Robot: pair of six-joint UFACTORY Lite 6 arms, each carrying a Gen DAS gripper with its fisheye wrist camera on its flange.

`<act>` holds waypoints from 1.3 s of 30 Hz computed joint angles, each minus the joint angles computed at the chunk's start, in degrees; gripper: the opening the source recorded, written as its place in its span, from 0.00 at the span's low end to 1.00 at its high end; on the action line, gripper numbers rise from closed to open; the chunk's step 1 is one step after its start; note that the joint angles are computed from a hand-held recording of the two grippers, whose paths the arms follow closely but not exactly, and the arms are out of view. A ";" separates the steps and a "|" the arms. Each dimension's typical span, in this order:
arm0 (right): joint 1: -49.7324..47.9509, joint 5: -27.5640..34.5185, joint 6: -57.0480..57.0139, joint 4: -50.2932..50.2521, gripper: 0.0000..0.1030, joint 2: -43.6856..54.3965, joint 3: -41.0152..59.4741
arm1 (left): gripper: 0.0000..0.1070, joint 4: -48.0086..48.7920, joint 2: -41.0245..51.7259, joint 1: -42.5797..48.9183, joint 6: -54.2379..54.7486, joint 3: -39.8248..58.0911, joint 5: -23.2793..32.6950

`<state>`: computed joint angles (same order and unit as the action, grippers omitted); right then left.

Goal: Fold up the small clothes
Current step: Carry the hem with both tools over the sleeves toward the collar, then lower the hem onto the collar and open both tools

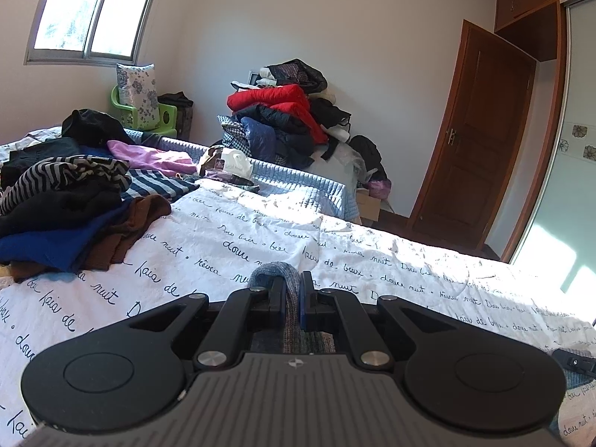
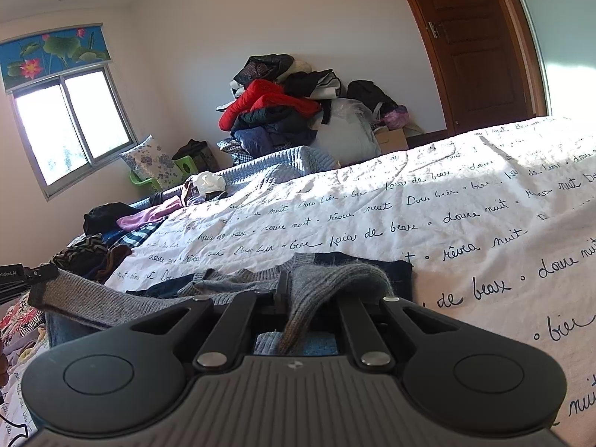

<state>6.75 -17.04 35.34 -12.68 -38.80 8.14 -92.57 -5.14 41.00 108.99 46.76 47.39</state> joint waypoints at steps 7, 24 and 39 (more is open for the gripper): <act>-5.35 -8.44 8.77 -10.11 0.06 13.95 4.33 | 0.07 -3.24 6.50 -6.62 0.65 4.02 -6.94; -21.59 -24.07 40.39 -41.27 0.13 47.26 23.31 | 0.08 16.98 37.36 -12.83 -34.89 34.92 -9.60; -20.60 -25.25 36.12 -37.08 0.75 42.87 21.04 | 0.31 7.83 32.13 -11.75 -23.90 29.97 -10.31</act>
